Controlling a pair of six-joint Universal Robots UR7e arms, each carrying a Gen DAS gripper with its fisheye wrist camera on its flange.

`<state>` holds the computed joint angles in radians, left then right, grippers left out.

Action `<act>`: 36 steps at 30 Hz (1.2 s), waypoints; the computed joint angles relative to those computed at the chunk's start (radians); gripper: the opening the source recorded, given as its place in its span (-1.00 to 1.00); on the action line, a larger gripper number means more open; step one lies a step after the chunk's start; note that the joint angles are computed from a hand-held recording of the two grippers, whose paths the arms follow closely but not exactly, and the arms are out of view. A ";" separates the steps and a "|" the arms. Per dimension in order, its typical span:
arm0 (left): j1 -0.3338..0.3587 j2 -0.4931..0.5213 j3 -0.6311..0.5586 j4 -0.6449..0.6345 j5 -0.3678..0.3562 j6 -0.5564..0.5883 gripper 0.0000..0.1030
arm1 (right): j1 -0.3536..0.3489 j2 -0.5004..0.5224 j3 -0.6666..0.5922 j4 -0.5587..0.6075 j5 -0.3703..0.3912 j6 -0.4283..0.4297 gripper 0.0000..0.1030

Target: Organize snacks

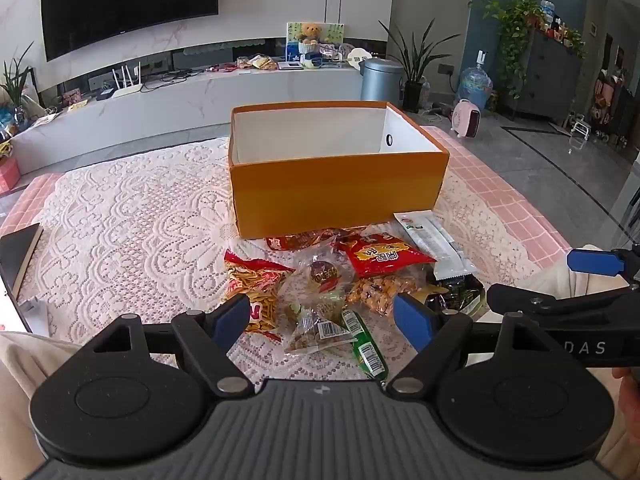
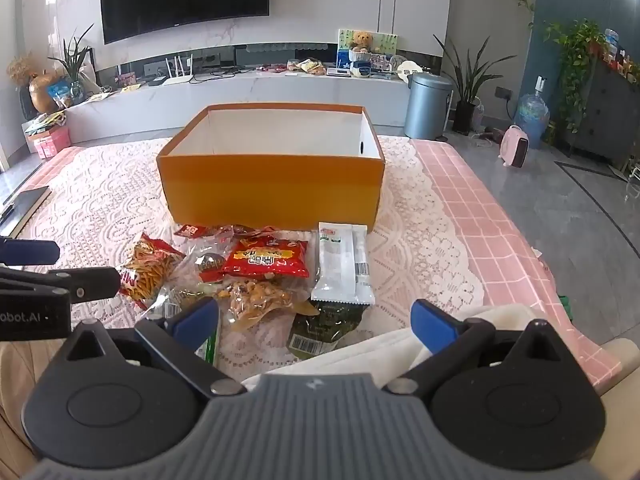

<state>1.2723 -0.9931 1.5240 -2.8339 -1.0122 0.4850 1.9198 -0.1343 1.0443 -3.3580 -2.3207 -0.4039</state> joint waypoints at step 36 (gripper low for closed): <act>0.002 -0.004 0.000 0.020 -0.002 -0.021 0.85 | 0.001 -0.003 -0.008 0.044 -0.013 0.027 0.93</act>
<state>1.2740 -0.9973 1.5241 -2.8136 -1.0139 0.4640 1.9208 -0.1371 1.0366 -3.3141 -2.3334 -0.3766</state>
